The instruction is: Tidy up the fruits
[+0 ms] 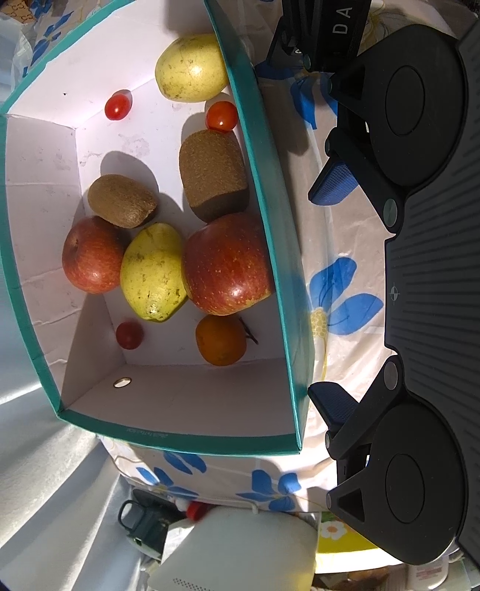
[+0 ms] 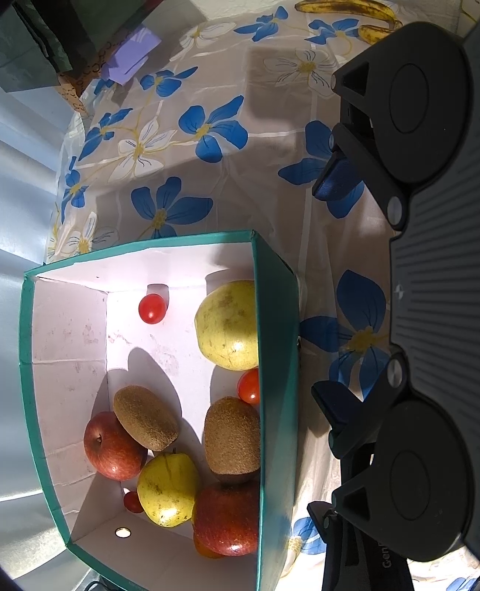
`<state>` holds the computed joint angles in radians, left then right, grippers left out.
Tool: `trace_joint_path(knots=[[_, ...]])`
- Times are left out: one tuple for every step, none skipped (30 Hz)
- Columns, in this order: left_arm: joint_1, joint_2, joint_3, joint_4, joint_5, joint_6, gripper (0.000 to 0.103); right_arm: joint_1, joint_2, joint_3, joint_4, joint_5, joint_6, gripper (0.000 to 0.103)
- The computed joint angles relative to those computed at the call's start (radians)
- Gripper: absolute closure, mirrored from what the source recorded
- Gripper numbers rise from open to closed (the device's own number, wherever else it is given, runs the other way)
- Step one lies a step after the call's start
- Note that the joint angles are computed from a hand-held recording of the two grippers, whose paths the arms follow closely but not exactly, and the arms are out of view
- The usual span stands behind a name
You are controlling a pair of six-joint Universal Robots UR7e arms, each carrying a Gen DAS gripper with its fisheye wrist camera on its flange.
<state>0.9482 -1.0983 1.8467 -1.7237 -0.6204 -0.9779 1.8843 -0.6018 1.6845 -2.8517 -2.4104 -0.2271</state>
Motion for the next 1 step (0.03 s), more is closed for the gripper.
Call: trace_joint_path(knots=[[0.0, 0.0, -0.001, 0.001, -0.001, 0.0, 0.0, 0.0, -0.001, 0.001, -0.002, 0.0, -0.001, 0.0]])
